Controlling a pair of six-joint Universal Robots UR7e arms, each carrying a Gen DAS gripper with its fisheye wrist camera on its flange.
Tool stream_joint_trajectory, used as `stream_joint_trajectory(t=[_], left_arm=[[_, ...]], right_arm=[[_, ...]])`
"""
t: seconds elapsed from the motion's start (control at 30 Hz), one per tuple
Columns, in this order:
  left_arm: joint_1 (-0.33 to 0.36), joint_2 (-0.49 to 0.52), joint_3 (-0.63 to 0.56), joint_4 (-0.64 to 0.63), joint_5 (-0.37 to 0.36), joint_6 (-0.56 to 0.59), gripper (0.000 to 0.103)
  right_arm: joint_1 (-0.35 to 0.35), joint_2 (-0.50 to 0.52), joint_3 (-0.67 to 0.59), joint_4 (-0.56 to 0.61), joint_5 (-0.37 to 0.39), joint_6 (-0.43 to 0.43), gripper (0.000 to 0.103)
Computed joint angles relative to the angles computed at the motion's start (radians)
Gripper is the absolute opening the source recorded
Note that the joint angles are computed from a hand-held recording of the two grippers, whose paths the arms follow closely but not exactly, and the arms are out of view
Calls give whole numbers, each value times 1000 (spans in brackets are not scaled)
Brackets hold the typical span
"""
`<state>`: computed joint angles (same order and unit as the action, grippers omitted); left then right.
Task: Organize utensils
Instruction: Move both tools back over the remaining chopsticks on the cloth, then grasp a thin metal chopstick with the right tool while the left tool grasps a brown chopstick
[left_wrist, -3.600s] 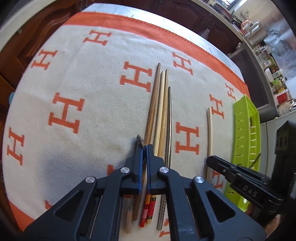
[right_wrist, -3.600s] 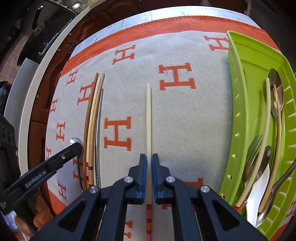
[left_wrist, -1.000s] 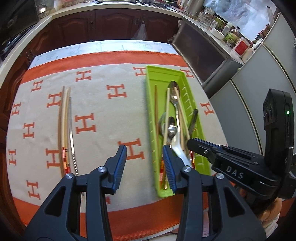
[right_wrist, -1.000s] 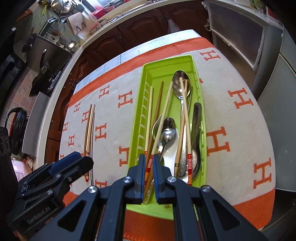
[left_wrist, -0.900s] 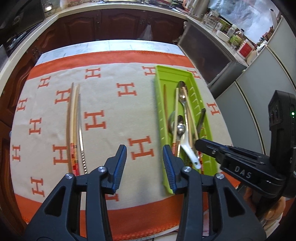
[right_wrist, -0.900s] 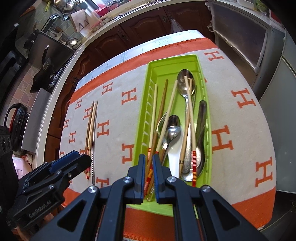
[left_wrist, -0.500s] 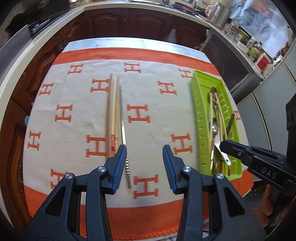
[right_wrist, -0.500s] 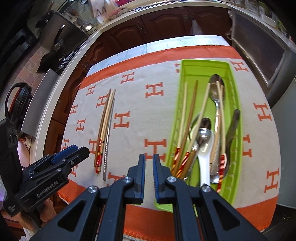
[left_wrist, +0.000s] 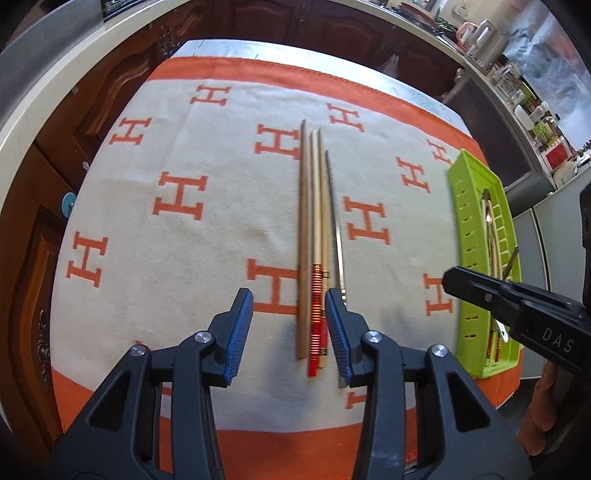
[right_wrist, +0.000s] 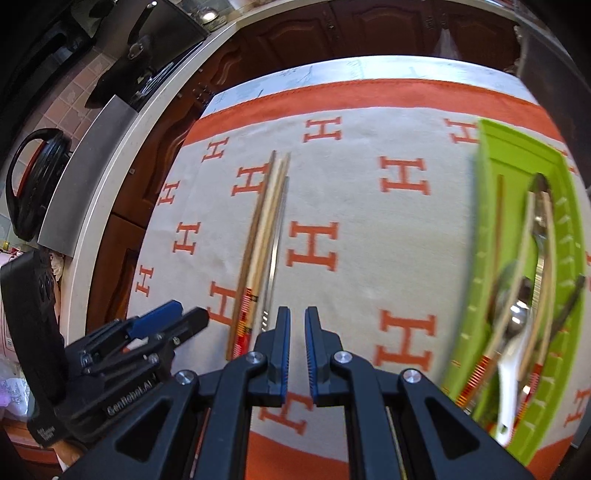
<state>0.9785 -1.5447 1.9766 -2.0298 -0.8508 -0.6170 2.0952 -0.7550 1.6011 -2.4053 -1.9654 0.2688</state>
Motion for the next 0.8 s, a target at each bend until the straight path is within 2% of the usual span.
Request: stream_joint_trajectory(t=[0.3, 0.53, 0.73, 0.8], left_arm=[[45, -19, 10, -36, -16, 29, 37], [73, -19, 9, -59, -40, 48, 37], [86, -11, 8, -81, -60, 68, 37], [90, -11, 8, -84, -64, 71, 37]], right_arm=[[-15, 144, -140, 108, -7, 21, 8], [5, 181, -180, 130, -73, 16, 8], [1, 194, -199, 158, -55, 28, 9], [9, 204, -207, 154, -79, 22, 9]])
